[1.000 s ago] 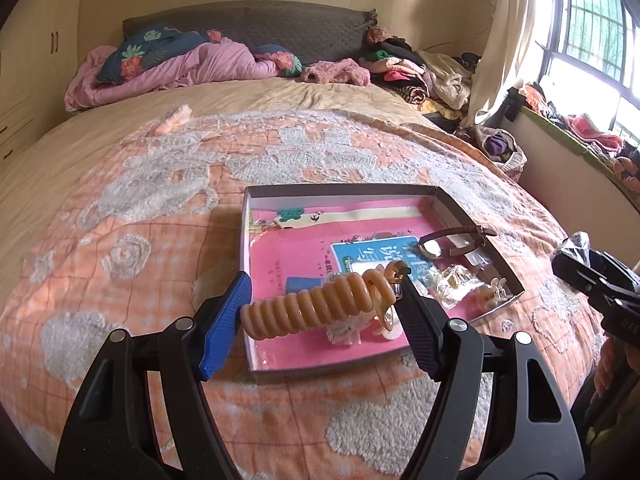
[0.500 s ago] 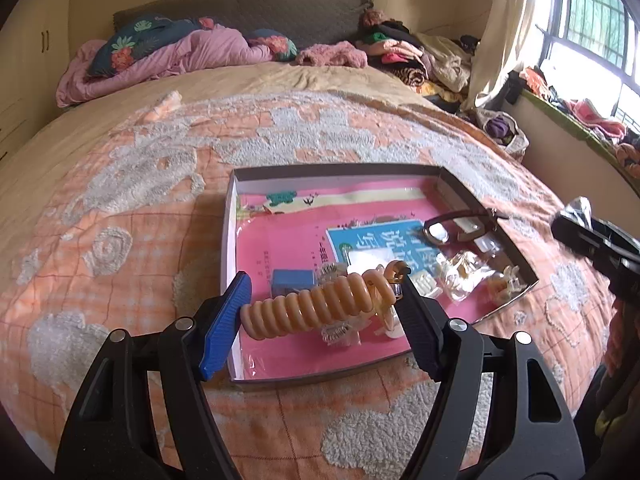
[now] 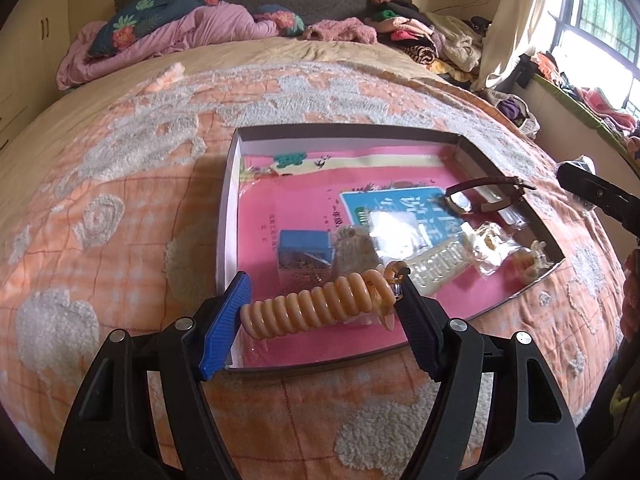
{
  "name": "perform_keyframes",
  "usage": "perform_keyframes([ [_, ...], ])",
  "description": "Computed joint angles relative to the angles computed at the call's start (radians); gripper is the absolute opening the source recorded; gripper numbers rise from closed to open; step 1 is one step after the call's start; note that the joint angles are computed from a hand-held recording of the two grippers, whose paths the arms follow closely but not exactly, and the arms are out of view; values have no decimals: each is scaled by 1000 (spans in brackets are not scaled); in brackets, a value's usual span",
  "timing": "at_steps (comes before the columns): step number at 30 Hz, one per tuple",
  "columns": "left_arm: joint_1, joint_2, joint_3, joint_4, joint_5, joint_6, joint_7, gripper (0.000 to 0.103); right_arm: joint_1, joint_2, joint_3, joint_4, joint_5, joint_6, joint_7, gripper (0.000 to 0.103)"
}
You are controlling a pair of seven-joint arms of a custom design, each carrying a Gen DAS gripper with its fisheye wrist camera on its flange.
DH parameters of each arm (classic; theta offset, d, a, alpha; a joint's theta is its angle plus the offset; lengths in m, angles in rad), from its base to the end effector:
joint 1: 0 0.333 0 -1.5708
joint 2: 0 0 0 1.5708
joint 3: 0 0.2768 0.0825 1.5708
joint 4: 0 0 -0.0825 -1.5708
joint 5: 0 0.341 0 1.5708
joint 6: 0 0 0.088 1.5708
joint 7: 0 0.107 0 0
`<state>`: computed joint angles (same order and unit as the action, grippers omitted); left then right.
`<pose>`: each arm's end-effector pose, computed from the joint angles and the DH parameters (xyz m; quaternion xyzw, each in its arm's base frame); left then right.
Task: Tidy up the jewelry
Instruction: 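Carry the hair tie into the box with the left tool while the right tool drops the beaded bag there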
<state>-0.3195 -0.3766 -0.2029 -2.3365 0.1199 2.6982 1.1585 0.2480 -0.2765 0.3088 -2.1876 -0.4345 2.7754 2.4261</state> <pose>0.3924 -0.2413 0.5435 -0.5848 0.7251 -0.3117 0.1872 0.4015 0.2887 0.5709 -0.6558 0.6134 -0.2232 0.3793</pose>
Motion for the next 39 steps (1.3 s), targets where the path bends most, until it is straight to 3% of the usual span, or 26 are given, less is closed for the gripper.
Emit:
perform_keyframes([
  [6,18,19,-6,6,22,5,-15,65,2,40,7,27,-53,-38,9,74],
  [18,34,47,-8,20,50,38,-35,65,76,130,-57,68,-68,-33,-2,74],
  [30,29,58,1,26,37,50,-23,65,112,152,-80,54,-54,-45,10,76],
  [34,29,59,-2,28,35,50,-24,65,107,136,-78,40,-86,-29,41,85],
  [39,27,64,-2,33,32,55,-20,65,94,99,-64,18,-123,-25,76,88],
])
